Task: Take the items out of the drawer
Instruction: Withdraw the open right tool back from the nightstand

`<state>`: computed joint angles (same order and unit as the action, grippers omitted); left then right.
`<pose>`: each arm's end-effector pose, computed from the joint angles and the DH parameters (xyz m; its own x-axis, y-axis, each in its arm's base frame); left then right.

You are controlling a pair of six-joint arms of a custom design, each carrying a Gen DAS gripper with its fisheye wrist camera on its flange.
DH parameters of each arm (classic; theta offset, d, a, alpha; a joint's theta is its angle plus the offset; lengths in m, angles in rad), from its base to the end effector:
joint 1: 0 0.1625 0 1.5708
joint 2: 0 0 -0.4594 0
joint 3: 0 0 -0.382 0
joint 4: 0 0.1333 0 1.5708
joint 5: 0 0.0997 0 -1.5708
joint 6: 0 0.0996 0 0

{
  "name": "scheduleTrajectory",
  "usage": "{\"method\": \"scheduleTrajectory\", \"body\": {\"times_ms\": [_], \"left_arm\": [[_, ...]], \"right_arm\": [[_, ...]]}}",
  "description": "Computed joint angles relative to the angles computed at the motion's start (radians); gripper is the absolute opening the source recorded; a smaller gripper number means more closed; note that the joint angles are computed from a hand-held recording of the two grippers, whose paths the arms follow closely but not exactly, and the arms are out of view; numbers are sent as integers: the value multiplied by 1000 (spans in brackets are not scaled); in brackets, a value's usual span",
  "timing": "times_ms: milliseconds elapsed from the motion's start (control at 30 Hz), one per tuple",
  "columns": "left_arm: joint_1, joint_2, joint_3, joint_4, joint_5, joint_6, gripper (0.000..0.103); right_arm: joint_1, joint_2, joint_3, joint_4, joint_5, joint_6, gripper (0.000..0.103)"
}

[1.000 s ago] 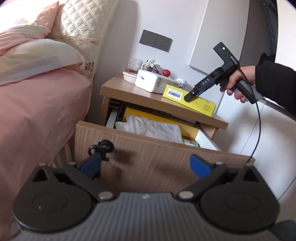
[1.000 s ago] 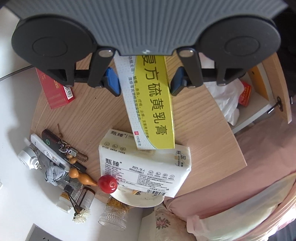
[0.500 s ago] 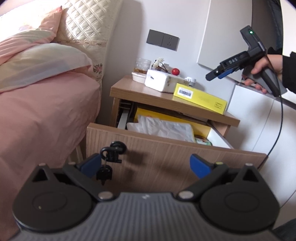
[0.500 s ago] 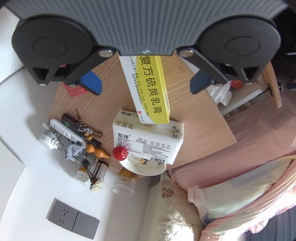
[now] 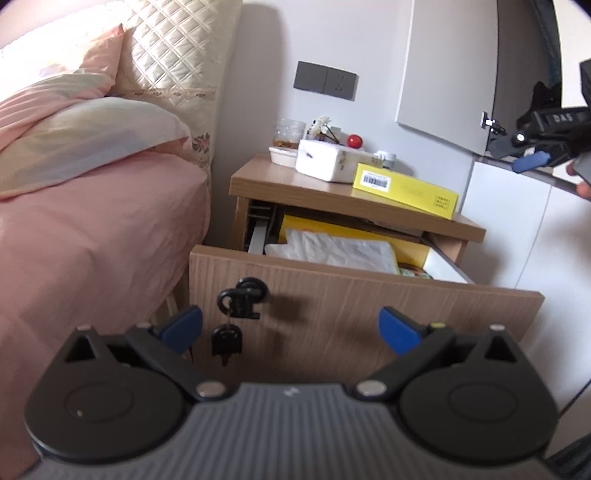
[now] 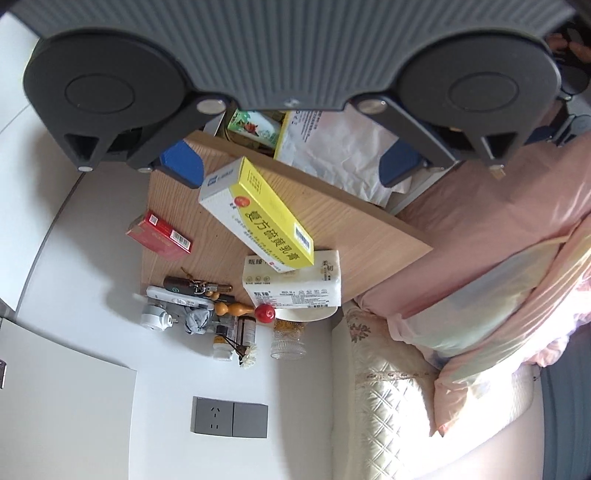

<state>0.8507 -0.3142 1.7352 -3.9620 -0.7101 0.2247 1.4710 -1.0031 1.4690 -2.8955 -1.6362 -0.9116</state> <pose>-0.2412 -0.5916 -0.0277 -0.7969 0.0553 -0.6016 0.5644 0.4232 -0.7088 0.0536 -0.7377 0.3888 -0.6566 -0.4228 0.6246 -0.7411 0.5157 -0.4299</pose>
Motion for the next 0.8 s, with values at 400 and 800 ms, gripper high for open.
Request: {"method": "scheduleTrajectory", "body": {"times_ms": [400,800], "left_arm": [[1,-7,15,-23,-2,19,103],[-5,13,-5,-18,29,57,103]], "right_arm": [[-157,-75,381,-492,291,45,103],[-290,-10,569,-937,431,189,103]]}}
